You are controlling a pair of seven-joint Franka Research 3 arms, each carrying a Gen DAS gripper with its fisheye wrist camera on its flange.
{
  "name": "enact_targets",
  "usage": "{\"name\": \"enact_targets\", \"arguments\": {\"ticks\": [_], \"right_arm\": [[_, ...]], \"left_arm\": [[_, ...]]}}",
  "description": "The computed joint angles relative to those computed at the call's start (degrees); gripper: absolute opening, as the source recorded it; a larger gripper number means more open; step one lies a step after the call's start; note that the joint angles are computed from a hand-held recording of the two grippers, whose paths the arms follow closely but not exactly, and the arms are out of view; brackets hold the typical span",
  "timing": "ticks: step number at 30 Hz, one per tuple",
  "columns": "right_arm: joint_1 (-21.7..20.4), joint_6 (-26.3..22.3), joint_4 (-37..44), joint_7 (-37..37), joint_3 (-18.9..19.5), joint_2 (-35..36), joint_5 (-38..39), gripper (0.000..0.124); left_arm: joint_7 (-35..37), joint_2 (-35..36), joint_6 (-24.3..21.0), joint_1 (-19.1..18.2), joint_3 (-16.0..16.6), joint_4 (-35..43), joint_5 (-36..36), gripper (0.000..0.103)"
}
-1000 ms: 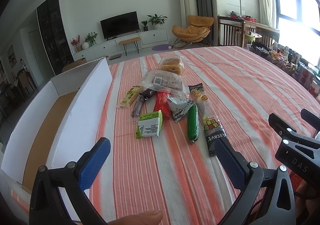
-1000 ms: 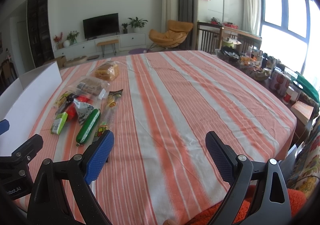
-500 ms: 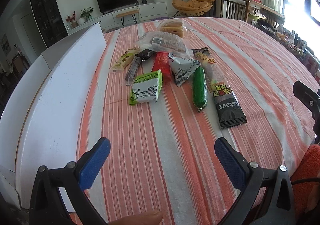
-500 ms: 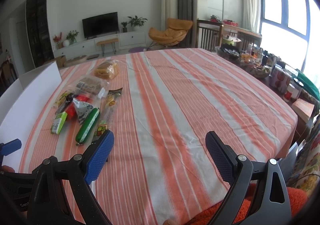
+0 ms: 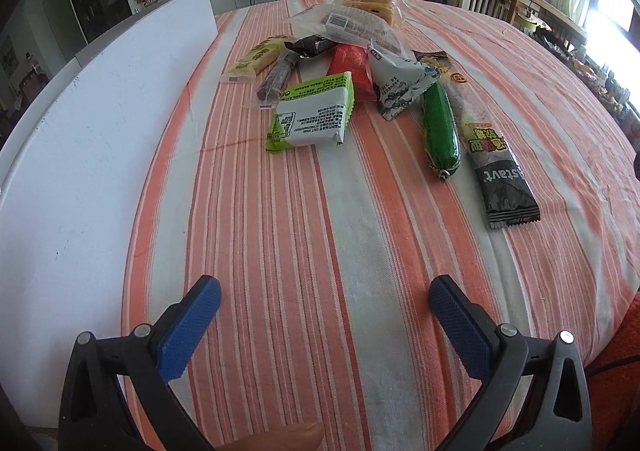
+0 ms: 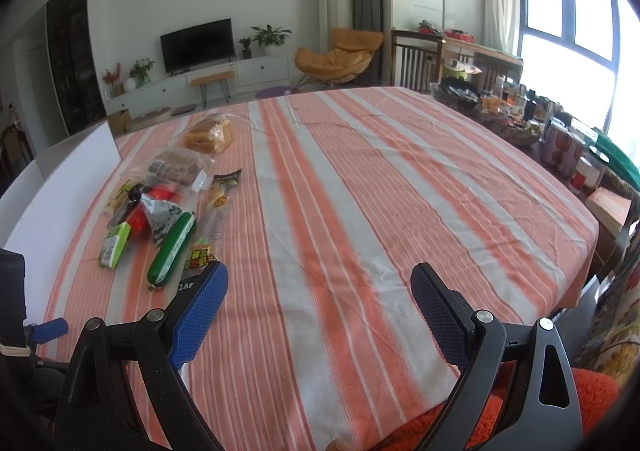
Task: Organize snacks
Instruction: 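Move the left tool to the green-labelled white packet and close on it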
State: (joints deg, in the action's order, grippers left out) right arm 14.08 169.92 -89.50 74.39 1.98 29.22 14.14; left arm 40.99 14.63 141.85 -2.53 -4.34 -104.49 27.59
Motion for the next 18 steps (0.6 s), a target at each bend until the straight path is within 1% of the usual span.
{"name": "enact_targets", "arguments": {"ticks": [2,7,12,18], "right_arm": [[-0.1,-0.8,0.3,0.1,0.0,0.0,0.1,0.095],[-0.5,-1.5,1.0,-0.1,0.2,0.3,0.4,0.095],[-0.9,-2.2,1.4,-0.2,0.6,0.5,1.0,0.095],[-1.7,-4.9,3.0,0.2,1.0,1.2,2.3,0.095]], "left_arm": [[0.6,-0.1,0.8,0.6,-0.3,-0.3,-1.9,0.103],[0.7,0.0,0.6,0.5,-0.1,-0.2,-1.9,0.103],[-0.1,-0.2,1.1,0.3,0.1,-0.7,-1.0,0.103],[-1.9,-0.8,2.6,0.0,0.5,-2.0,1.2,0.103]]}}
